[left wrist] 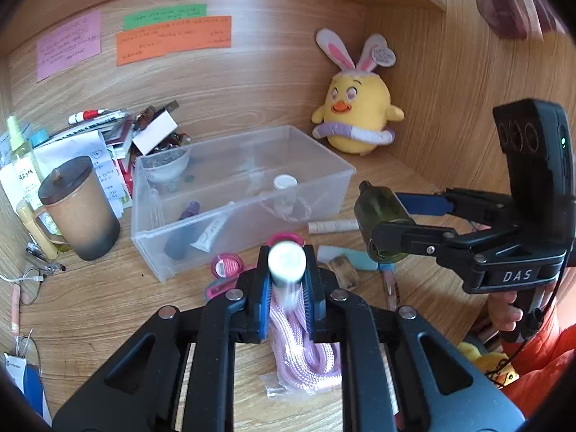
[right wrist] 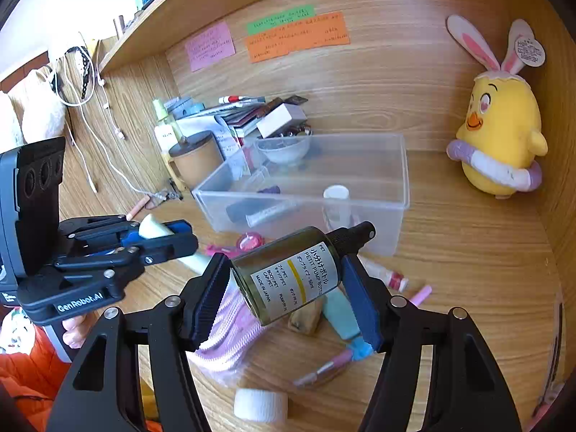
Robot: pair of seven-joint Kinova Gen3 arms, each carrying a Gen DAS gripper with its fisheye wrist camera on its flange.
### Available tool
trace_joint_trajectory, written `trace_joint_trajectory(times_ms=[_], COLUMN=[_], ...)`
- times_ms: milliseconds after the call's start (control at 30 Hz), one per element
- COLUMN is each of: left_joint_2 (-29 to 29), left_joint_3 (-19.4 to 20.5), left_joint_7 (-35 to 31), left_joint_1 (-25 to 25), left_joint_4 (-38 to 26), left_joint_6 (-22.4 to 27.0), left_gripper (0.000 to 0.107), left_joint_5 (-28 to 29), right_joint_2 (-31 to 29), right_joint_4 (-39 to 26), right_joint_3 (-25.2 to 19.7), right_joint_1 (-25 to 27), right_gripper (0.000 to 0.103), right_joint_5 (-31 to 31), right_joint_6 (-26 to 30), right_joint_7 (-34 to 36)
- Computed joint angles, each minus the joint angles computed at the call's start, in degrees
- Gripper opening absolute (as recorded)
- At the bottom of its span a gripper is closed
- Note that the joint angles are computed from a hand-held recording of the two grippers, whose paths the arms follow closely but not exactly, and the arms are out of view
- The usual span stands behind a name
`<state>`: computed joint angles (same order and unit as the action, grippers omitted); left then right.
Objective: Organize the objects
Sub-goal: 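Place the marker and green bottle into the clear box, open both grippers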
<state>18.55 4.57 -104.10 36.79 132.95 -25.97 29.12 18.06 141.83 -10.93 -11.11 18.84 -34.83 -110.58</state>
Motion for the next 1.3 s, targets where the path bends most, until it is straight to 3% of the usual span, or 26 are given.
trace_joint_trajectory(times_ms=[133, 333, 667, 833, 1100, 1300], left_joint_2=[-1.8, -4.4, -6.2, -4.7, 1.7, 5.5], left_joint_3=[0.3, -0.5, -0.1, -0.7, -4.2, -1.8], left_joint_7=[1.3, -2.3, -1.7, -1.1, -2.2, 4.8], left_joint_1=[-1.4, -1.4, -7.8, -9.6, -9.1, -14.1], left_joint_4=[0.9, 0.7, -2.2, -4.4, -11.1, -15.1], left_joint_6=[-1.1, -2.0, 0.4, 0.8, 5.3, 11.8], left_gripper=[0.015, 0.015, 0.015, 0.015, 0.015, 0.015], left_joint_5=[-0.9, 3.5, 2.7, 1.3, 3.5, -5.0], right_joint_2=[0.0, -0.6, 0.5, 2.1, 7.4, 10.5], right_joint_4=[-1.5, -3.6, -10.1, -15.0, -24.0, -29.3], right_joint_3=[-0.1, 0.2, -1.0, -1.5, -6.4, -5.2], right_joint_1=[0.3, 0.1, 1.4, 0.9, 3.3, -0.2], right_gripper=[0.061, 0.061, 0.061, 0.061, 0.061, 0.061], right_joint_5=[0.4, 0.5, 3.2, 2.9, 4.2, -0.8], right_joint_6=[0.8, 1.7, 7.2, 11.7, 21.3, 27.1], right_joint_7=[-0.4, 0.0, -2.4, -1.5, -1.3, 4.0])
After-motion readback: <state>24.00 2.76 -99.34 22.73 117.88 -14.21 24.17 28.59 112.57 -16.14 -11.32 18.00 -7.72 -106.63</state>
